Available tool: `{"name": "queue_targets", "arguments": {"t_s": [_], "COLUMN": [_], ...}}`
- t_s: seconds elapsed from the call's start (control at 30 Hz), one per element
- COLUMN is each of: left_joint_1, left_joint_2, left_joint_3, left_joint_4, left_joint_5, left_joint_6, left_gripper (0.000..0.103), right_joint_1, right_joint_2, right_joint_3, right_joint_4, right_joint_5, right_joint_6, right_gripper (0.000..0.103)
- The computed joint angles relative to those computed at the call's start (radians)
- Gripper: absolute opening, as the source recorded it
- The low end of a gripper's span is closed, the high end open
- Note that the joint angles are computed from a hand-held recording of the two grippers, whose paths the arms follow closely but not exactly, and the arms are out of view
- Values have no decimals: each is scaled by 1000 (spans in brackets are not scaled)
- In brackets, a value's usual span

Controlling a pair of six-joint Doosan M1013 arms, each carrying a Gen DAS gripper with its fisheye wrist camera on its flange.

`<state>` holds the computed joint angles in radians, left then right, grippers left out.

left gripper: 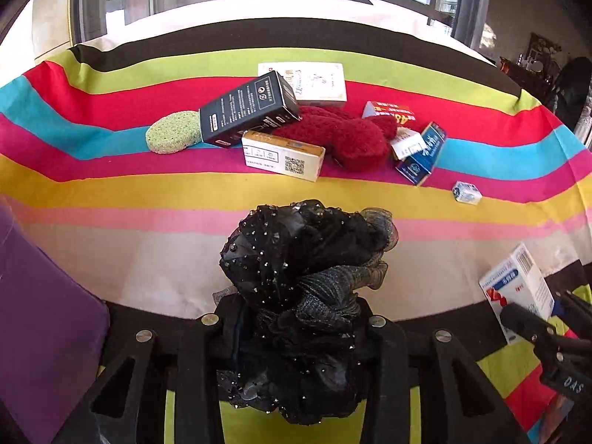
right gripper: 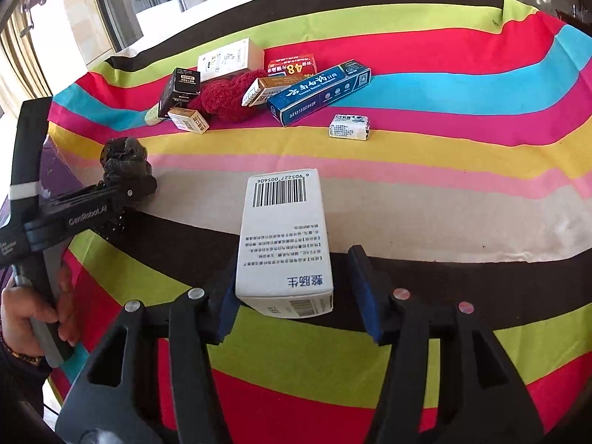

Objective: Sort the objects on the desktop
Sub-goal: 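Carry the scrunchie and barcode box into the purple-rimmed box and open both tools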

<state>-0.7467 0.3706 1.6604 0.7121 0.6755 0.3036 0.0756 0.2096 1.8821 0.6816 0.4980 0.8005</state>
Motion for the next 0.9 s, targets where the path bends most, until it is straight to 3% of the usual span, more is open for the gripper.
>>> {"name": "queue_targets", "arguments": {"t_s": [0.07,0.1,0.13,0.9], "left_joint_1": [-17,-25,-31,-96], "left_joint_2": [-18,-24,-30,-130], "left_joint_3": [24,31,38,170], "left_joint_4": [-1,-2,-3,30], "left_joint_5": [-11,-9,-10,-118], "left_joint_6": [14,17,21,-53], "left_gripper": [39,39,39,40], "right_joint_1": [16,30,38,100], "right_joint_2": [-1,-6,-11,-195], "right_joint_3": [0,4,9,206], "right_joint_4": [-82,-168,-218,-223], "right_joint_5": [-30,-59,-74,-112], "right_joint_6": [66,146,198,335], "right_gripper": [54,45,42,42]}}
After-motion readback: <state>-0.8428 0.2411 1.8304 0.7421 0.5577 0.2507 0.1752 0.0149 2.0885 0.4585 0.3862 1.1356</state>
